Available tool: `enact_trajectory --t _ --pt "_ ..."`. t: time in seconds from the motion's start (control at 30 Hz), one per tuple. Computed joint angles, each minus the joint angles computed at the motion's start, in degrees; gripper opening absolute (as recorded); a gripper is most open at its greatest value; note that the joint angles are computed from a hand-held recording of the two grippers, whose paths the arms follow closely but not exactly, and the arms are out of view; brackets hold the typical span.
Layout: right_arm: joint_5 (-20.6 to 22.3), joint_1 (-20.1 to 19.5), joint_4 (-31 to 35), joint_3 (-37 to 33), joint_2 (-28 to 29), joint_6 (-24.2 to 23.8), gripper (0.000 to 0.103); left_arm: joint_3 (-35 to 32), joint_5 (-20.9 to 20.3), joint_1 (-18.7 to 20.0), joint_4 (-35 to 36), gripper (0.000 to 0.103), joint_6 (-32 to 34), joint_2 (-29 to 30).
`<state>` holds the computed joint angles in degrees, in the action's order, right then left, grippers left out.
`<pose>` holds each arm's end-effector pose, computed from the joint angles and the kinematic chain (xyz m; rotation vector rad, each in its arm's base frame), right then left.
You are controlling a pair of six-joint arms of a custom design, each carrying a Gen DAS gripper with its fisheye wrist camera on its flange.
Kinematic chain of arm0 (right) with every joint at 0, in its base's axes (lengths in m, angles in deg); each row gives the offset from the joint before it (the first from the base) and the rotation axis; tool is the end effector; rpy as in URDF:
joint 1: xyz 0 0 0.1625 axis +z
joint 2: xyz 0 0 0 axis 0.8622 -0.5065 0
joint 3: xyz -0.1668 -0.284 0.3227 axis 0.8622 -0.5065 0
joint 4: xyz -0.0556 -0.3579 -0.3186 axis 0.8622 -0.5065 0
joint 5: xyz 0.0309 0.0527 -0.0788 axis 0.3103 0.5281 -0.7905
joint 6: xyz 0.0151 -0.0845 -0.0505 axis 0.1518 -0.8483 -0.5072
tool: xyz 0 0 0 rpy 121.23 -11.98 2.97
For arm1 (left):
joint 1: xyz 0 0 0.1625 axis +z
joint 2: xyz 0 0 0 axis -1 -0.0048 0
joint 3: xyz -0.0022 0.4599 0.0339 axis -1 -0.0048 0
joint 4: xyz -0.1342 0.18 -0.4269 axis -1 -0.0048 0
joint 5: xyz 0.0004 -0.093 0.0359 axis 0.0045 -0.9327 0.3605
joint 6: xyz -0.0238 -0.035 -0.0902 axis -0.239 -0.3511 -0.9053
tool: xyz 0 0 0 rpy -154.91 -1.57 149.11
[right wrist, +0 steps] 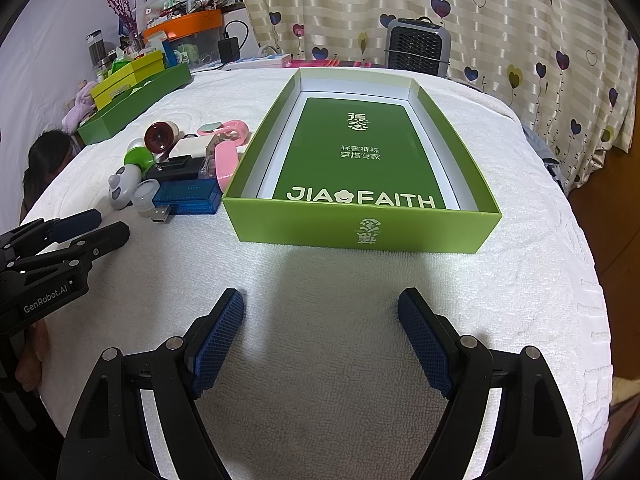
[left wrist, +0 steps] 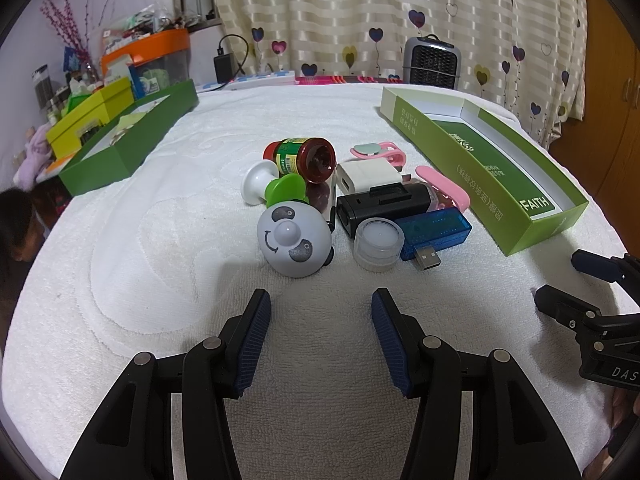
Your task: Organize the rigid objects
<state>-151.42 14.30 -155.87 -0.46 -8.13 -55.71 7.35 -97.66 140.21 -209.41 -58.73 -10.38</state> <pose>-0.1034 -0.8030 0.2439 1.0411 -2.3776 0.5709 -0.3055 -0.7256 -0.1544 0.0235 2.0755 -0.9759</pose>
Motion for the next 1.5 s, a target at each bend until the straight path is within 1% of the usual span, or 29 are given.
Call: enact_trajectory --t 1.1,1.2,1.3,1.5 --pt "-0.08 0.06 0.17 -0.14 0.07 0.06 0.080 0.04 0.02 -0.02 0.48 0.053 -0.34 -0.07" --pt "-0.16 0.09 0.34 -0.18 0.05 0.06 0.080 0.12 0.01 -0.04 1.31 0.053 -1.10 -0.22" --pt "-0.21 0.11 0.95 -0.29 -0.02 -0.16 0.080 0.98 -0.24 -0.11 2.72 0.053 -2.75 -0.75" --pt "0.91 -0.35 3.71 -0.47 -0.78 -0.82 0.080 1.59 -0.89 0.45 2.13 0.052 -2.38 -1.41"
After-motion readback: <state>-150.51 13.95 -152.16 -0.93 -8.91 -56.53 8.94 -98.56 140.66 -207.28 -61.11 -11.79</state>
